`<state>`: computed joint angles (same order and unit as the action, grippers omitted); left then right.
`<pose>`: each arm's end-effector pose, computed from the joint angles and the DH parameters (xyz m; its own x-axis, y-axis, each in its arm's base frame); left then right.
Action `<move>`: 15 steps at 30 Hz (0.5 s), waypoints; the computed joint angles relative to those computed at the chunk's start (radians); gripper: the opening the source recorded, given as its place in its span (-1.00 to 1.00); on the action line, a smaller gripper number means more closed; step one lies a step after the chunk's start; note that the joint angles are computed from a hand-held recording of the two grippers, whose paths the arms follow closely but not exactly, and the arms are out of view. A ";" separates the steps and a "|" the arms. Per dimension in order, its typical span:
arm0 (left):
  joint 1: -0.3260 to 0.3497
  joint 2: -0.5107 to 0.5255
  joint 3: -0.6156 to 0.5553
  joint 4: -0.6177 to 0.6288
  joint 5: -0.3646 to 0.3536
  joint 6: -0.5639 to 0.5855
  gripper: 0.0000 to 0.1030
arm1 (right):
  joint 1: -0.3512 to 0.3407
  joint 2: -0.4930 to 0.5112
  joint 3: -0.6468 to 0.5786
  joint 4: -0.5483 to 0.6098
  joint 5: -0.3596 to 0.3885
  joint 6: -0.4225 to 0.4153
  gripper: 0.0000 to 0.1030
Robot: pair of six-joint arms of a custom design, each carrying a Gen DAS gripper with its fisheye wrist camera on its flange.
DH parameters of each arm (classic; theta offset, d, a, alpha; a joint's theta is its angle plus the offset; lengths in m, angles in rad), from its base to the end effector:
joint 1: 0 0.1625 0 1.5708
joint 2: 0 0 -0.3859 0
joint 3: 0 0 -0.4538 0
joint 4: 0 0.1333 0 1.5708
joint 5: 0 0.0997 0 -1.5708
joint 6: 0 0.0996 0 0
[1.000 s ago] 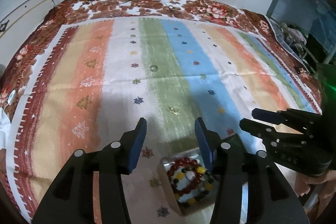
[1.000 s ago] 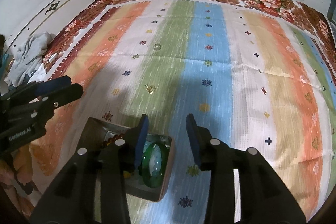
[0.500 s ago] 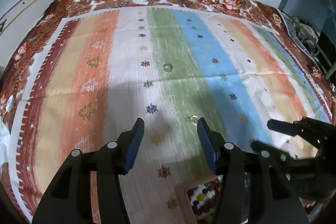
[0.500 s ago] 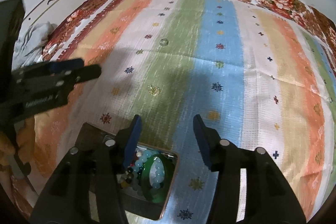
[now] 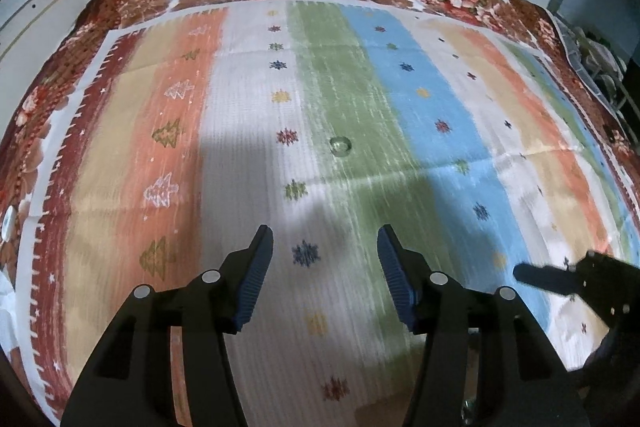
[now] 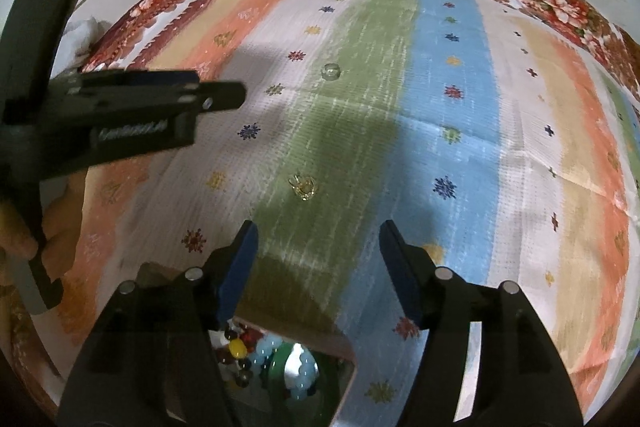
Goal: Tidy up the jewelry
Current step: 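Move both open tools toward the small clear ring and gold charm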
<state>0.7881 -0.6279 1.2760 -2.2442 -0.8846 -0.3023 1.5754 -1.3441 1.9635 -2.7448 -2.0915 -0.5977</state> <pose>-0.4078 -0.6885 0.0407 -0.7443 0.2990 -0.5971 0.5063 0.8357 -0.2127 0.0864 -0.5861 0.2541 -0.7159 -0.2651 0.6459 -0.4921 0.8479 -0.1973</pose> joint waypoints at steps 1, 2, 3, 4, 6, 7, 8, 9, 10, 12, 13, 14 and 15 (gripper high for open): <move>0.005 0.014 -0.020 0.006 0.000 0.003 0.07 | 0.000 0.012 -0.012 0.006 -0.004 0.000 0.23; 0.011 0.028 -0.042 0.015 -0.004 0.007 0.09 | -0.001 0.023 -0.024 0.017 -0.003 0.003 0.23; 0.016 0.043 -0.064 0.025 -0.009 0.009 0.11 | -0.001 0.030 -0.033 0.027 0.000 0.008 0.25; 0.020 0.054 -0.081 0.035 -0.013 0.008 0.11 | -0.003 0.038 -0.046 0.044 0.005 0.014 0.26; 0.032 0.087 -0.131 0.064 -0.024 0.011 0.11 | -0.005 0.053 -0.065 0.061 0.005 0.021 0.31; 0.036 0.103 -0.155 0.076 -0.023 0.016 0.11 | -0.005 0.063 -0.076 0.068 0.001 0.021 0.32; 0.038 0.113 -0.169 0.084 -0.021 0.018 0.11 | -0.005 0.072 -0.085 0.071 -0.004 0.021 0.32; 0.040 0.127 -0.189 0.097 -0.021 0.022 0.11 | -0.005 0.077 -0.090 0.074 -0.007 0.022 0.33; 0.046 0.144 -0.218 0.112 -0.030 0.027 0.12 | -0.005 0.085 -0.099 0.081 -0.009 0.023 0.33; 0.055 0.168 -0.260 0.140 -0.051 0.032 0.14 | -0.003 0.099 -0.113 0.086 -0.014 0.021 0.40; 0.058 0.178 -0.277 0.150 -0.058 0.037 0.16 | -0.001 0.108 -0.123 0.089 -0.019 0.019 0.42; 0.063 0.189 -0.297 0.159 -0.069 0.043 0.16 | -0.001 0.116 -0.131 0.092 -0.023 0.018 0.43; 0.067 0.197 -0.311 0.166 -0.082 0.043 0.16 | 0.000 0.126 -0.141 0.097 -0.028 0.018 0.43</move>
<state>0.8554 -0.4308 0.9649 -2.0784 -0.9666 -0.2590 1.5756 -1.2185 1.8227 -2.6473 -2.1192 -0.5799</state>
